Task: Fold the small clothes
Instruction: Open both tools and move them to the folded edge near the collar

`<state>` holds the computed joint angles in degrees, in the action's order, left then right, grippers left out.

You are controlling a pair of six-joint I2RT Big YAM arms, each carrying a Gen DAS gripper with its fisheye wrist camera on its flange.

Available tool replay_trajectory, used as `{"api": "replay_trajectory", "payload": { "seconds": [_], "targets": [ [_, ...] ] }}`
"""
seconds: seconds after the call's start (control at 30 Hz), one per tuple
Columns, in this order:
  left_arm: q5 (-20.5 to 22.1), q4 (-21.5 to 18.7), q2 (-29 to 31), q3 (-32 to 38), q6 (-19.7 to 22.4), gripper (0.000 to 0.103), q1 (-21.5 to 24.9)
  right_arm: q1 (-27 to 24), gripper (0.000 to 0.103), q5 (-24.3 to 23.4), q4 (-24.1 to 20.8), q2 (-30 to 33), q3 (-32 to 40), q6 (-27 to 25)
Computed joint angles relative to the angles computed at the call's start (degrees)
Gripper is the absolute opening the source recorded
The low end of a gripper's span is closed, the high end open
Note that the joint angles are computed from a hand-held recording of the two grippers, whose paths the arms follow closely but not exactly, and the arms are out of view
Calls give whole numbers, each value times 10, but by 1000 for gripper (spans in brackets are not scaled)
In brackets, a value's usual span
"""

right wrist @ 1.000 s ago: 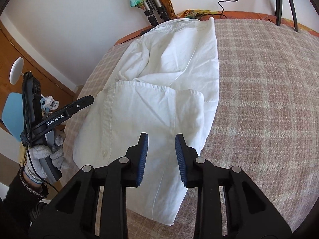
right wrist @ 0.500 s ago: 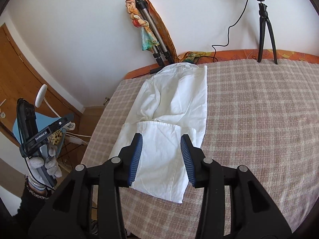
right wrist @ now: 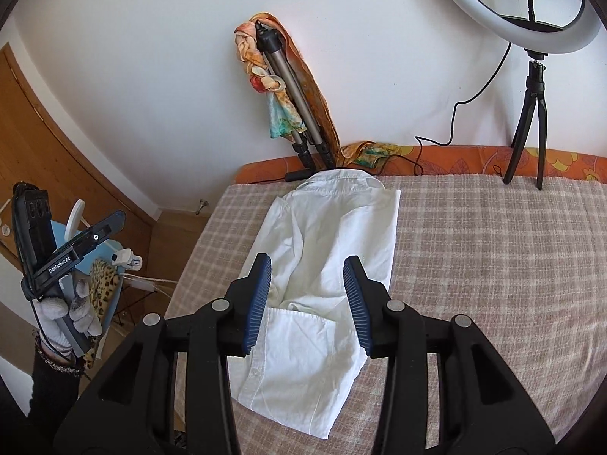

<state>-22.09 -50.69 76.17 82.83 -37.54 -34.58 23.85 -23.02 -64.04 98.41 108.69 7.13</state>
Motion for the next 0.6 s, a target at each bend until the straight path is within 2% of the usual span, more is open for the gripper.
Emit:
{"api": "replay_trajectory", "payload": {
  "seconds": [0.07,0.17,0.23,0.33,0.43,0.53,0.57,0.6],
  "targets": [
    [36,22,20,-7,3,47,25,-3,42,15,0,36,24,-1],
    [113,70,52,-33,-21,47,67,-12,42,3,10,87,43,8],
    [131,80,82,-37,-24,47,85,-18,42,-8,20,120,54,12],
    [166,90,130,-32,-7,47,106,-21,42,-20,32,170,72,14],
    [174,97,167,-27,0,47,118,-25,42,-30,52,208,82,31],
    [188,123,187,-32,-2,47,130,-32,40,-71,81,232,83,53],
    [186,129,191,-33,-1,47,131,-34,30,-86,83,242,89,52],
    [182,132,196,-32,3,47,132,-33,10,-85,75,251,100,43]
  ]
}}
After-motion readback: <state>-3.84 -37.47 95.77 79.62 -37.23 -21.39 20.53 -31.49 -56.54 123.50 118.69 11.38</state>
